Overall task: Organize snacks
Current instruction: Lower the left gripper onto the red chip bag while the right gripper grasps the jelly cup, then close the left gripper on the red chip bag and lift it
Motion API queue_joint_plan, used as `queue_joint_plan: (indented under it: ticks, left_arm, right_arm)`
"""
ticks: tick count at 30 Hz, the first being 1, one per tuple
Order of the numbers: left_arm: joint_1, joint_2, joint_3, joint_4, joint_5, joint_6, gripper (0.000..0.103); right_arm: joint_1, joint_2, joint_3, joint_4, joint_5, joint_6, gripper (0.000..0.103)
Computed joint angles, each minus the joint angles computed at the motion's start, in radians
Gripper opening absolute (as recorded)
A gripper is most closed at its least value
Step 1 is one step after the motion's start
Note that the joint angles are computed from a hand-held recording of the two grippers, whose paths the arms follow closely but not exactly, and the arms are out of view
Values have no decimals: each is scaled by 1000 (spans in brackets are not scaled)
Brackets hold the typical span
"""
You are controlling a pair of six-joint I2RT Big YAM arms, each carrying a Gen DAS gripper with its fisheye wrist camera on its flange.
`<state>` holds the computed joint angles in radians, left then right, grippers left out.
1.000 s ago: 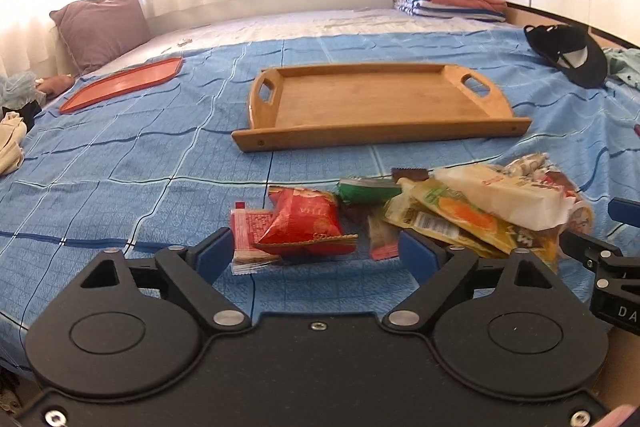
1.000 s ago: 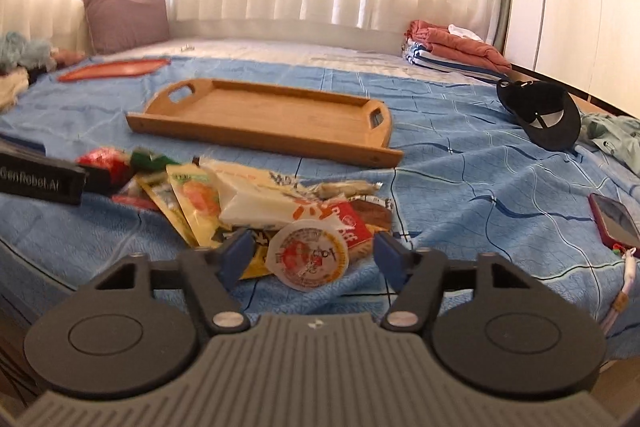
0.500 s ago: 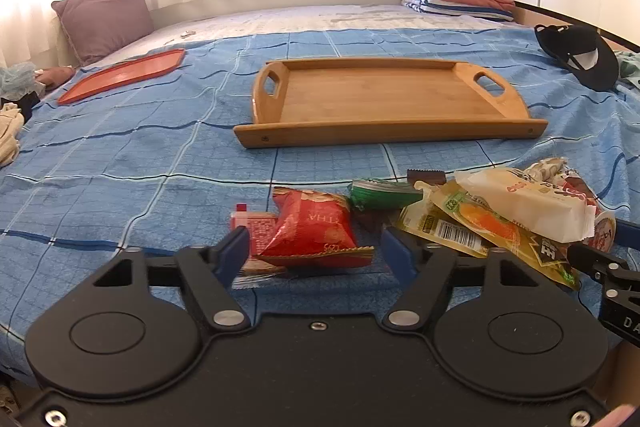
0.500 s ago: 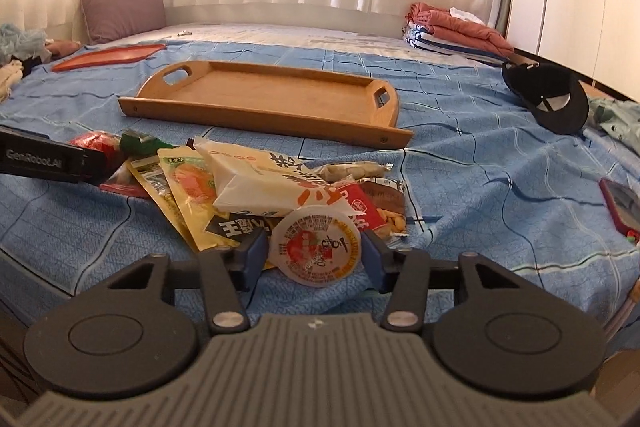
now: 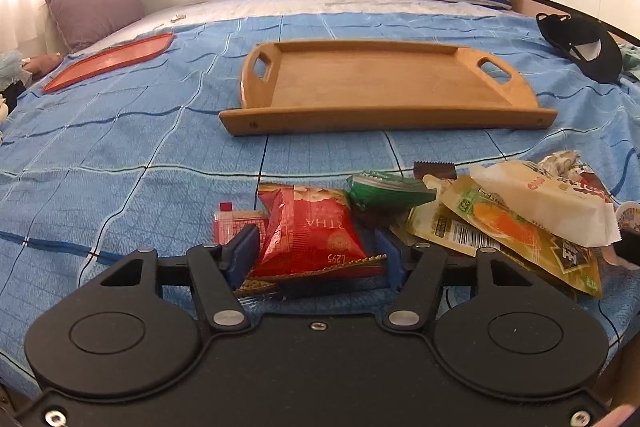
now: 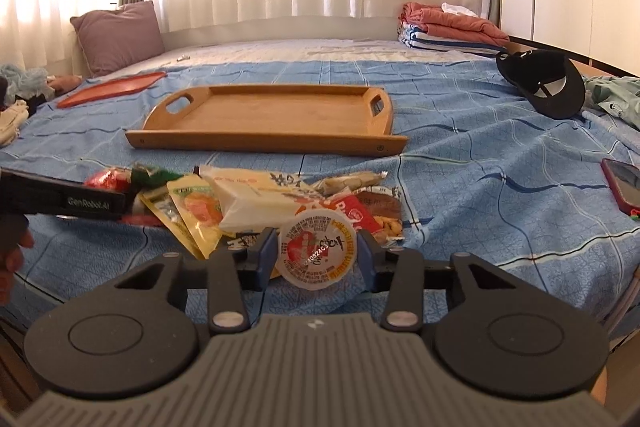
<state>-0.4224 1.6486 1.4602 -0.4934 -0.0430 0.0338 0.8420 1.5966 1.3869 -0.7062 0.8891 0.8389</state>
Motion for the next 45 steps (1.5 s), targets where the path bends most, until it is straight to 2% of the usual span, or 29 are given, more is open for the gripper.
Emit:
queue_joint_plan:
  ticks: [1, 3, 6, 7, 8, 11, 12, 14, 18, 22, 26, 28, 33, 38, 43, 44, 45]
  left_arm:
    - [-1, -3, -2, 2, -1, 1, 60]
    - [-3, -17, -16, 18, -4, 1, 60]
    - [-5, -42, -36, 47, -9, 14, 60]
    - [-7, -48, -40, 52, -13, 20, 60]
    - [-8, -55, -44, 58, -17, 25, 60]
    - [-11, -75, -59, 73, -35, 35, 60]
    - [-11, -78, -60, 72, -35, 31, 60]
    - [-9, -82, -61, 67, -33, 20, 60]
    - [-8, -90, -68, 65, -35, 22, 60]
    - [-7, -98, -78, 64, -35, 19, 60]
    - [-7, -96, -84, 65, -36, 13, 60]
    - [-9, -90, -83, 63, -38, 9, 60]
    - [-10, -79, -77, 59, -38, 11, 61]
    - [-2, -64, -69, 45, -7, -7, 64]
    - [-2, -48, -70, 43, -18, -36, 66]
    - [-2, -48, -71, 47, -17, -34, 65]
    - [-2, -48, -71, 48, -16, -31, 63]
  right_arm:
    - [0, -3, 0, 1, 3, -1, 44]
    - [3, -5, 3, -8, 21, 3, 23]
    - [-3, -8, 8, -13, 30, -9, 23]
    - [-6, -4, 14, -23, 32, -8, 23]
    - [-9, -1, 15, -27, 32, -5, 29]
    - [-4, -7, -3, 1, 12, -7, 32]
    - [0, -5, -5, -1, 9, -7, 47]
    - [6, 3, 0, -13, 2, -17, 54]
    - [9, 22, 15, -41, -1, -25, 60]
    - [-6, 30, 19, -79, -12, 12, 60]
    - [-18, 8, -12, -46, -48, 45, 64]
    - [-19, 6, -20, -8, -62, 24, 65]
    - [-26, 21, -13, 31, -61, -20, 67]
    - [-42, -14, -69, 94, -92, -12, 67]
    - [-29, -3, -59, 74, -65, -31, 67]
    - [-25, 6, -47, 59, -58, -37, 63]
    - [-22, 13, -38, 50, -54, -42, 51]
